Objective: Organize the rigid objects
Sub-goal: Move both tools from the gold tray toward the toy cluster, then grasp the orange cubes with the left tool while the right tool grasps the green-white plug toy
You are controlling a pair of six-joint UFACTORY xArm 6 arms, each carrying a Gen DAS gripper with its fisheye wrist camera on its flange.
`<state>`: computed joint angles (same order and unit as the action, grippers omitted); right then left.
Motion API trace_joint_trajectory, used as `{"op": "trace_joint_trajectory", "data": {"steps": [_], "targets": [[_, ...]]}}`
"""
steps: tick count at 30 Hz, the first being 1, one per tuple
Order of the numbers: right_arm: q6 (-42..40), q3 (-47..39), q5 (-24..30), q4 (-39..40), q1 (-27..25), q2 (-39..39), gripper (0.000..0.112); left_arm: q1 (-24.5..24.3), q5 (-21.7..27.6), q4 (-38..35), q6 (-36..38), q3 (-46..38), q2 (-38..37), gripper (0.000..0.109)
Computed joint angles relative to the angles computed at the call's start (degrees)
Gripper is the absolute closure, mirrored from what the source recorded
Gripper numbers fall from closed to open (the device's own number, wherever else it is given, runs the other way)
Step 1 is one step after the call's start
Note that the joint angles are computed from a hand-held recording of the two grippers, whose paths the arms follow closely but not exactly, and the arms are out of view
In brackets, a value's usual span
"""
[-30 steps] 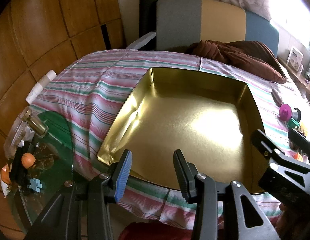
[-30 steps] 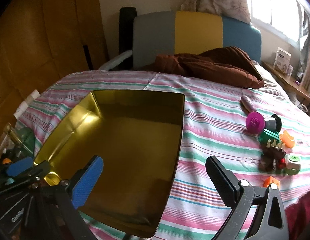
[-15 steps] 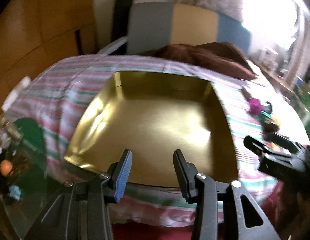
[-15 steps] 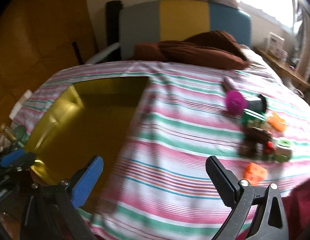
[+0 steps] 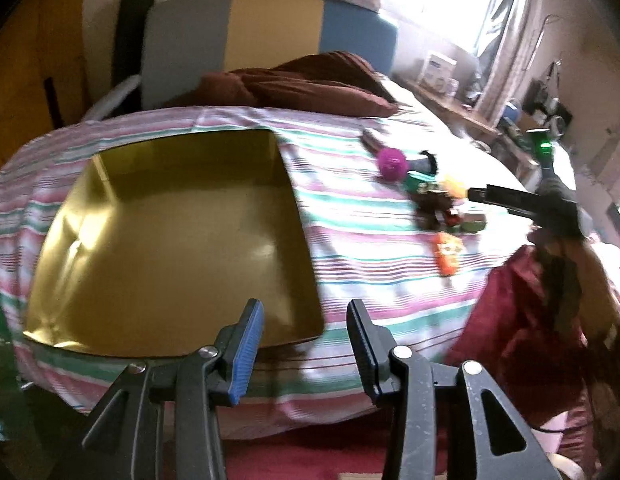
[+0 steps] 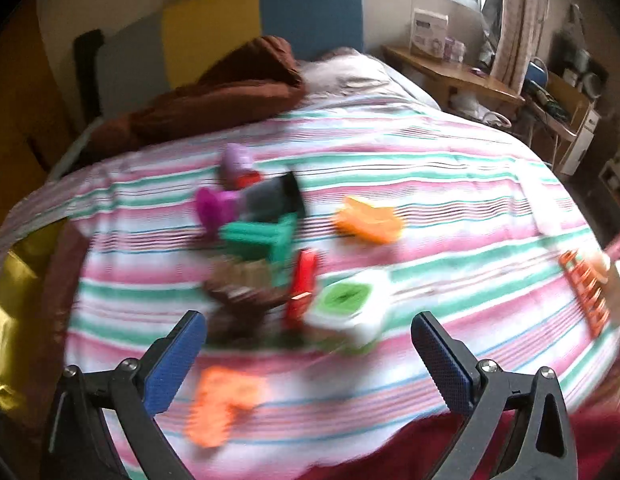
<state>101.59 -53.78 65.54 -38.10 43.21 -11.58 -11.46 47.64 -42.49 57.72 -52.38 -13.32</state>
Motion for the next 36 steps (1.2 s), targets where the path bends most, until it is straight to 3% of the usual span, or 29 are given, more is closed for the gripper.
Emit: {"op": "trace_joint_trajectory", "data": {"steps": [2,3,7,10,12,17,21,23,26,32,36], "targets": [[-1.38,4.33,-3.45,2.01,-3.38,-3.56,0.009,0.06,3.62,-0.57,-0.78,-1.67,0.8,0.063],[-1.89,7.97,-7.77,3.37,-6.12,-6.08,0.012,0.03,5.93,-1.25,-0.88,-2.79,1.5,0.062],[-0.7,16.5,-21.97,4.51,-12.3,-10.06,0.029,-0.53,14.32,-1.02,-3.42,-7.32,5.12,0.059],[0.37,20.41,-29.74,7.03,-14.7,-10.82,0.034,-2.86,14.31,0.9,-4.68,-7.81,5.48,0.05],[-0.53,22.0,-33.46,8.55,-15.45,-10.95,0.039,-4.5,13.65,2.25,-5.18,-7.8,5.28,0.05],[-0.01,21.91,-35.98,6.35,-15.49,-10.16,0.059,-8.59,10.37,0.05,-2.11,-6.42,4.48,0.051],[0.79,21.68,-34.9,5.27,-14.97,-10.26,0.061,-11.44,14.91,-0.74,-3.11,-10.41,8.92,0.047],[1.98,22.2,-34.87,4.68,-15.03,-10.85,0.061,-13.65,13.09,-0.23,-3.7,-10.74,10.14,0.04],[3.95,23.04,-33.41,3.53,-14.83,-12.77,0.063,-16.94,10.08,0.59,-4.36,-11.46,12.49,0.039],[6.92,23.97,-32.24,1.41,-14.49,-14.81,0.063,-21.42,10.04,1.9,-5.85,-15.34,19.36,0.038],[5.65,23.52,-32.4,2.17,-14.65,-14.16,0.063,-24.99,-0.61,3.33,-4.32,-12.56,19.79,0.038]]}}
